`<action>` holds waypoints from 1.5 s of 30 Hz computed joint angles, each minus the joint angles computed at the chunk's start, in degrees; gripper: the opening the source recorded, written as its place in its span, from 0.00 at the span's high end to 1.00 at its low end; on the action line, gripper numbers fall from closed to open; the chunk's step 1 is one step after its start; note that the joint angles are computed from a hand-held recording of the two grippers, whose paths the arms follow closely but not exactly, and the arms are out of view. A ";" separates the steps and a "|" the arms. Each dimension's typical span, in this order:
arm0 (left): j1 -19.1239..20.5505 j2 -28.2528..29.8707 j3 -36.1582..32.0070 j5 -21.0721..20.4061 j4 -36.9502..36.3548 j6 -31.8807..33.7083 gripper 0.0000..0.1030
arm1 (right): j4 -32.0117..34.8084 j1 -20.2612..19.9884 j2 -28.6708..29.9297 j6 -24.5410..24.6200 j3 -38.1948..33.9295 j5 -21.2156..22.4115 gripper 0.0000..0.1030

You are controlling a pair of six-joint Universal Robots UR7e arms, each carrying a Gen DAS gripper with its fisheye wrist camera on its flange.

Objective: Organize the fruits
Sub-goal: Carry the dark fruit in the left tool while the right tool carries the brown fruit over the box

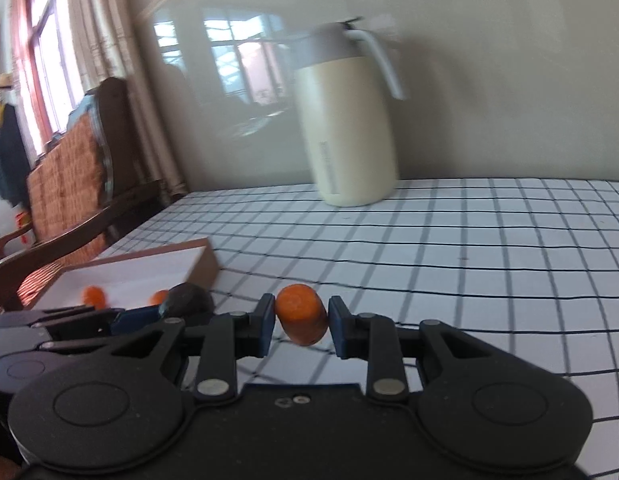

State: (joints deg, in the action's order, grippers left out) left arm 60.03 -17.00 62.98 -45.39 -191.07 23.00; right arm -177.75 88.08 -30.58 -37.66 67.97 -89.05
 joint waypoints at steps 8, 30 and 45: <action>-0.50 -4.41 7.62 3.44 -6.80 0.59 0.68 | -0.52 1.44 -0.35 -1.48 2.16 2.46 0.80; 0.54 -12.67 19.77 12.55 -23.18 2.59 0.68 | -1.58 5.04 2.36 -5.18 3.76 7.57 0.80; 2.31 -14.76 21.29 15.62 -30.81 5.84 0.68 | -2.72 6.20 6.08 -4.69 0.53 9.45 0.80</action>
State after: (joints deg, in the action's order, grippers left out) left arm 62.34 -31.76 84.27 -29.77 -221.88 28.85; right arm -180.47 94.28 -24.50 -42.35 68.49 -79.60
